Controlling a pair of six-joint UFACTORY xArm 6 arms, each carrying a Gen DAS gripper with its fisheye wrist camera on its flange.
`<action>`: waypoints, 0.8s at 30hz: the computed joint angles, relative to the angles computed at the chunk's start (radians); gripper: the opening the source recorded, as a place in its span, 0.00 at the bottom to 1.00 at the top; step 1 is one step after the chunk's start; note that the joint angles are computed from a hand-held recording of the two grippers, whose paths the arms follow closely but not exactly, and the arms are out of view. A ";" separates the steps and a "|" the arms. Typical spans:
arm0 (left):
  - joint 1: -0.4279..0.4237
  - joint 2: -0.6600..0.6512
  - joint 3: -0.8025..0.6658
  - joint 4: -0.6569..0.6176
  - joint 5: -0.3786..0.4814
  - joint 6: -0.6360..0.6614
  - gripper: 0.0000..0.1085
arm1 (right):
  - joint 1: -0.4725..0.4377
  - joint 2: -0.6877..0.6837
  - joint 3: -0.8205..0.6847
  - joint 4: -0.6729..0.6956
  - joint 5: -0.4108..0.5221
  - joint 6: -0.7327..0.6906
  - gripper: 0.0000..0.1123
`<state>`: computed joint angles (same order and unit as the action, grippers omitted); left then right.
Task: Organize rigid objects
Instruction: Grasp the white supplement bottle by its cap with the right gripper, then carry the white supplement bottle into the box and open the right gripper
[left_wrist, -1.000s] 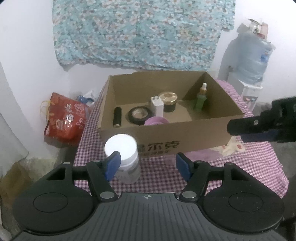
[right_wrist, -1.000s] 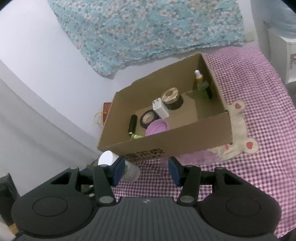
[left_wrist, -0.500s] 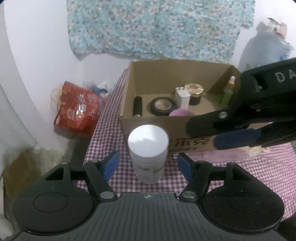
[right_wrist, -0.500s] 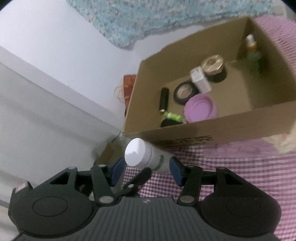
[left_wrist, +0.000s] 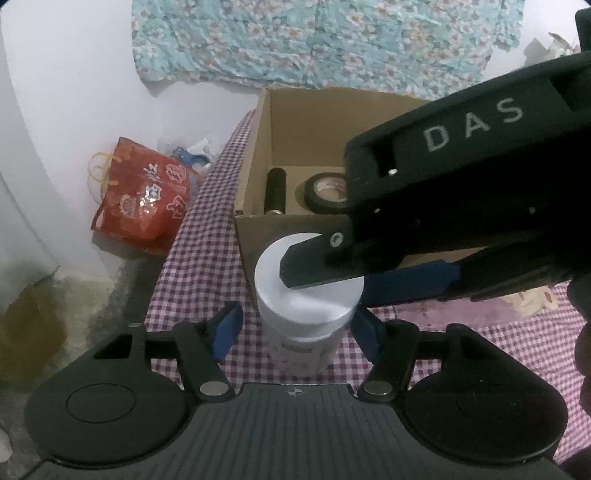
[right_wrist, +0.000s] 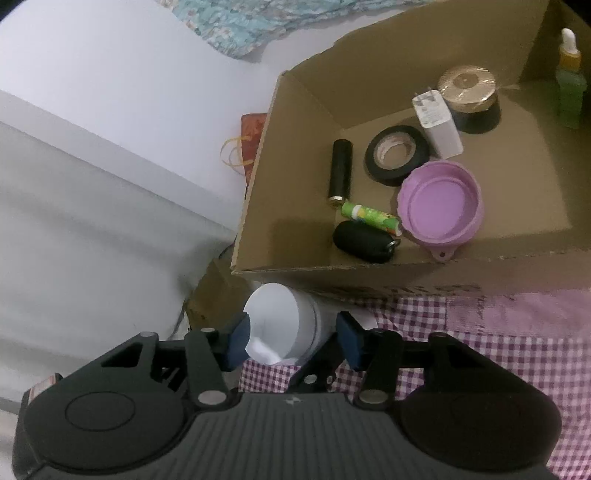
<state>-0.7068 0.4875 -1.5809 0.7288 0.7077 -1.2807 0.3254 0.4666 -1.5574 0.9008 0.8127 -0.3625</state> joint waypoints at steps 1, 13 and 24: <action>0.001 0.001 -0.001 -0.003 -0.005 -0.002 0.56 | 0.003 0.003 -0.003 -0.007 -0.005 0.000 0.48; -0.002 -0.008 0.007 -0.008 -0.010 -0.025 0.48 | 0.002 -0.006 -0.006 -0.002 0.007 -0.012 0.39; -0.037 -0.061 0.036 0.043 0.036 -0.061 0.48 | 0.004 -0.085 0.071 0.038 0.001 -0.052 0.39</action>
